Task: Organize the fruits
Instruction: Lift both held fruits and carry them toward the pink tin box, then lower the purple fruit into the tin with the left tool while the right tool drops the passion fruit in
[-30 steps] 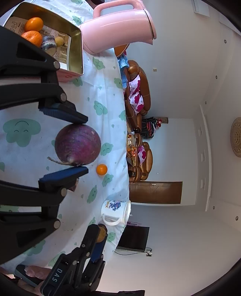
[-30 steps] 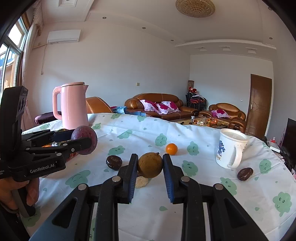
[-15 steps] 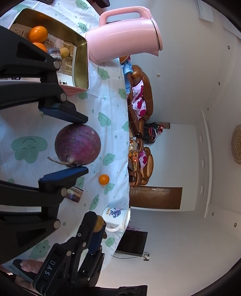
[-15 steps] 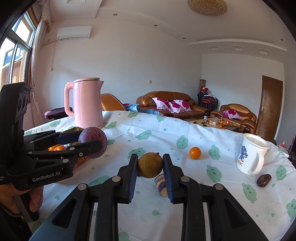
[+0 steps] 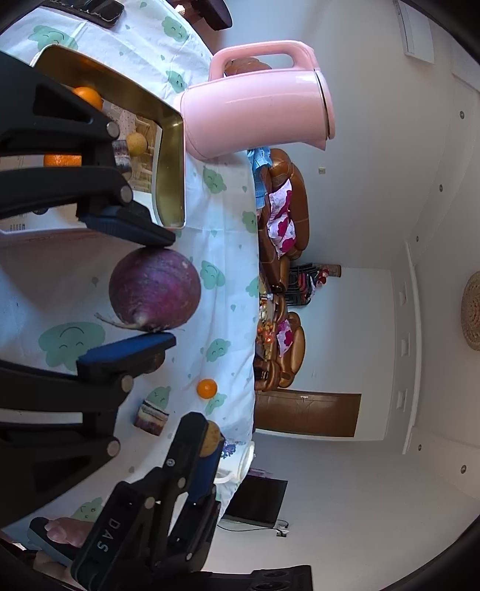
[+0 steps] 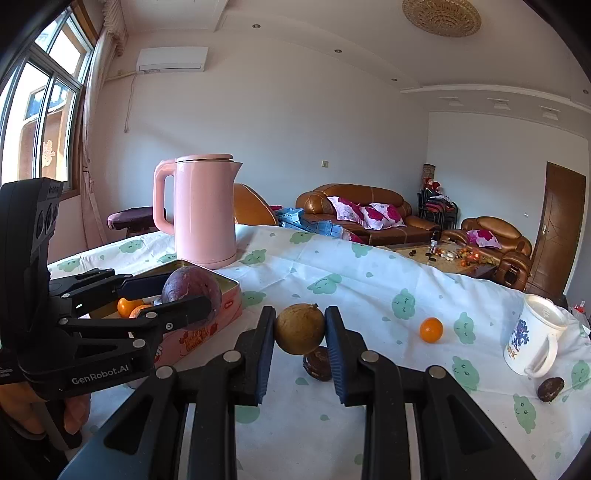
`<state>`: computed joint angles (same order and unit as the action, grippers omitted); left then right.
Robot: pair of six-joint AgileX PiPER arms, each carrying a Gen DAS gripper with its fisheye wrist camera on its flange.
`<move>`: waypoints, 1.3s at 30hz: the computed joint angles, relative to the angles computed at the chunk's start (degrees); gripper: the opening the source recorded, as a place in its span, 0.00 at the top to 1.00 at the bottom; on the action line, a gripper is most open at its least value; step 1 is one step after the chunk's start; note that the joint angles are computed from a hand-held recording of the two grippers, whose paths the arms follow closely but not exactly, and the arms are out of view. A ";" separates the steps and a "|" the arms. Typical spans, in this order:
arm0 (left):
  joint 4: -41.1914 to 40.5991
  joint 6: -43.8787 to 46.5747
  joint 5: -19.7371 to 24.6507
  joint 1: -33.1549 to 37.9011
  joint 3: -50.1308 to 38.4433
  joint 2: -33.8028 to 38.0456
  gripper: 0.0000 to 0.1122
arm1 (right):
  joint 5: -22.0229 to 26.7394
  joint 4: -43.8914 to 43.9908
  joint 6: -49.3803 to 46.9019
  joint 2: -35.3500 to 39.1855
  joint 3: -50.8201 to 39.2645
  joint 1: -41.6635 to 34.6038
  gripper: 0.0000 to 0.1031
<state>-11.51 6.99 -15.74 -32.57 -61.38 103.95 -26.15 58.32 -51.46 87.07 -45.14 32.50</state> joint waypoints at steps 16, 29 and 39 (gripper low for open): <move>4.78 -5.15 0.66 5.62 2.96 -2.99 0.56 | 4.41 10.09 -13.93 7.44 -12.72 2.81 0.72; 11.91 -12.64 1.86 11.09 2.97 -3.36 0.56 | 7.52 20.93 -26.64 14.88 -23.45 4.76 0.72; 19.02 -19.75 3.58 15.04 1.60 -2.32 0.56 | 9.09 31.34 -37.91 20.57 -30.35 6.30 0.72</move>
